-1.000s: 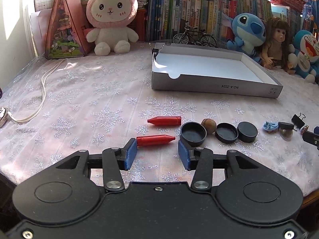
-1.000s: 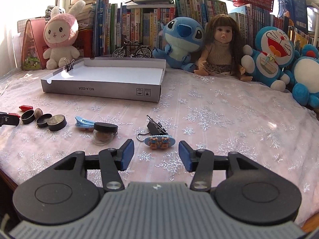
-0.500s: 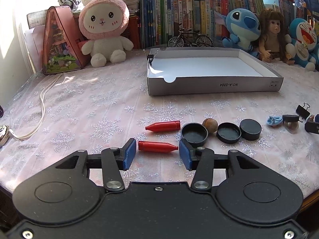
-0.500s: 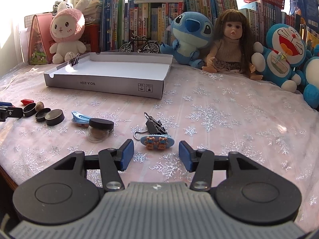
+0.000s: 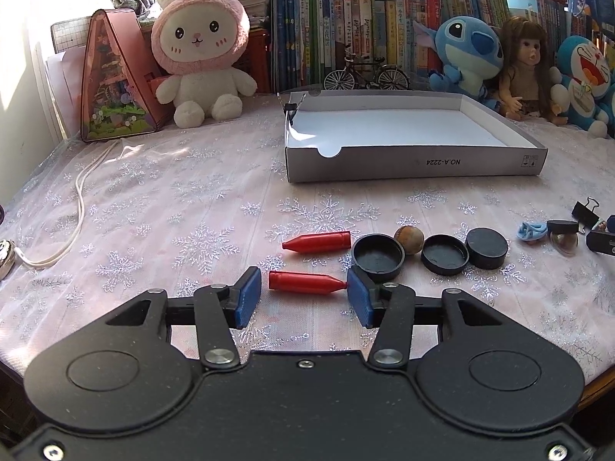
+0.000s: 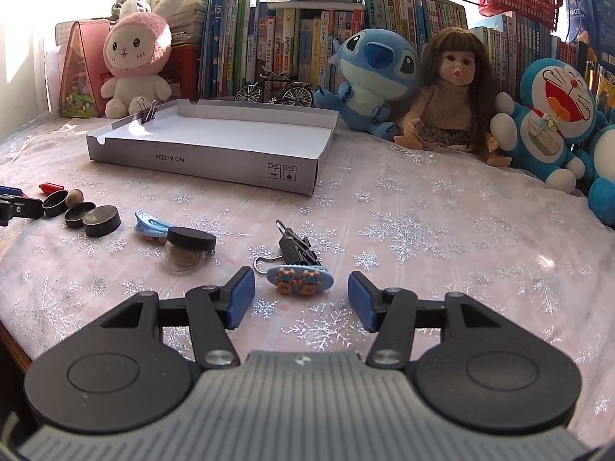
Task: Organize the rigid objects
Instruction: 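Close left tool on the red crayon while right tool closes on the blue toy, then carry red crayon in left tool while right tool carries blue toy into white box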
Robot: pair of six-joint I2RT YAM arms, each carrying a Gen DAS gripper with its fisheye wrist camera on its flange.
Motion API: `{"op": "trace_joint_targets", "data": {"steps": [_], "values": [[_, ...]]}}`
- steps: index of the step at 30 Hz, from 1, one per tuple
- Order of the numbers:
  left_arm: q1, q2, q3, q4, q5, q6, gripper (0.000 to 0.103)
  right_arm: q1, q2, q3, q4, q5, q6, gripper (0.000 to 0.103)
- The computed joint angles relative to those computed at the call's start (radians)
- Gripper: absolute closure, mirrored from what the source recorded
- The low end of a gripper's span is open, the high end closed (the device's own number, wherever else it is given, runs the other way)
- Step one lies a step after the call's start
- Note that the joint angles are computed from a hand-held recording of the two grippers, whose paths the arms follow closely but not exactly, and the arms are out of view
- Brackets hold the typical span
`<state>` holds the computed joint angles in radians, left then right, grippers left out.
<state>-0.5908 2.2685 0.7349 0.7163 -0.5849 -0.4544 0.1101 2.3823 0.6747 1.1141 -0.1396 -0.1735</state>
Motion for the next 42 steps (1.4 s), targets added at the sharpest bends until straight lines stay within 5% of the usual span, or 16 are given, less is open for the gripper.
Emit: {"op": "trace_joint_targets", "data": {"steps": [12, 16, 32, 42], "values": [[-0.009, 0.005, -0.005, 0.017, -0.005, 0.012, 0.061, 0.035, 0.011, -0.002, 0.033, 0.066, 0.054, 0.036], [-0.01, 0.002, -0.004, 0.012, -0.008, 0.012, 0.061, 0.034, 0.004, 0.005, 0.013, 0.068, 0.057, 0.058], [0.014, -0.101, -0.076, 0.046, 0.044, 0.001, 0.061, 0.052, -0.113, -0.059, -0.028, 0.102, 0.105, 0.058], [0.1, -0.195, -0.043, 0.003, 0.216, 0.022, 0.061, 0.041, -0.216, -0.001, -0.173, 0.065, 0.195, 0.058]]}}
